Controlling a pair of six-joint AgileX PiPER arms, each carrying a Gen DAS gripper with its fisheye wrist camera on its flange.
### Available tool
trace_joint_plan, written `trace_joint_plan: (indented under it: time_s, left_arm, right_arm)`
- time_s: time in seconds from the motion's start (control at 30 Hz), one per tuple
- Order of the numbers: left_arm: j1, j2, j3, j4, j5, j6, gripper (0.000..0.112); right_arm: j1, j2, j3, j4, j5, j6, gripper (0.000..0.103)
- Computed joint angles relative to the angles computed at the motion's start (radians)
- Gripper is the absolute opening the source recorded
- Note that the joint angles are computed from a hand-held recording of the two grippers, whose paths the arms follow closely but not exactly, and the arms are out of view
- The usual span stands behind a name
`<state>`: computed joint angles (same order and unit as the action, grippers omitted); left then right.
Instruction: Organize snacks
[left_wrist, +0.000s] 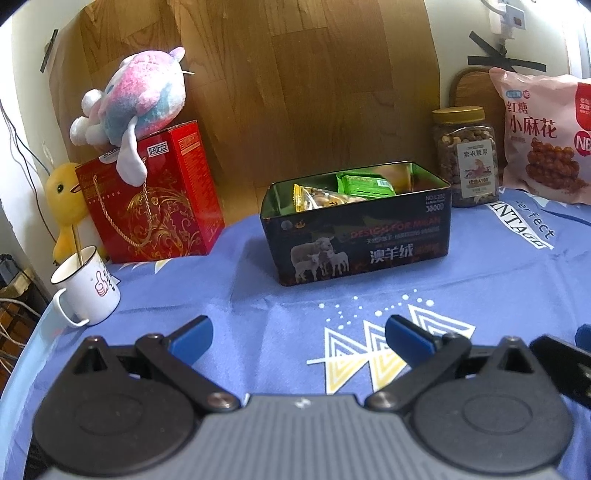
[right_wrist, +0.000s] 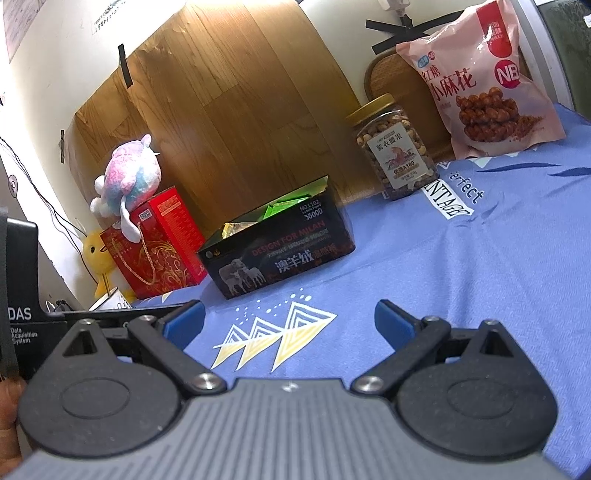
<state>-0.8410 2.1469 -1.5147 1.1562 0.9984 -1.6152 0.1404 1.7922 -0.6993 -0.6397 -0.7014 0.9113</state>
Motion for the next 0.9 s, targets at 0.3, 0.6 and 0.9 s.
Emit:
trace_joint_plan:
  time_s: [0.3,0.6,0.9]
  left_arm:
    - [0.002,0.001,0.007,0.005,-0.003,-0.002,0.103]
    - [0.006,0.01,0.003,0.002,0.005,0.002,0.103]
    - [-0.006,0.03,-0.003,0.036,0.074,-0.003,0.103]
  right_arm:
    - [0.001,0.002,0.002,0.004,-0.001,0.001,0.1]
    - [0.004,0.01,0.0,0.01,0.0,0.001,0.1]
    - [0.005,0.016,-0.004,0.005,0.002,0.011,0.1]
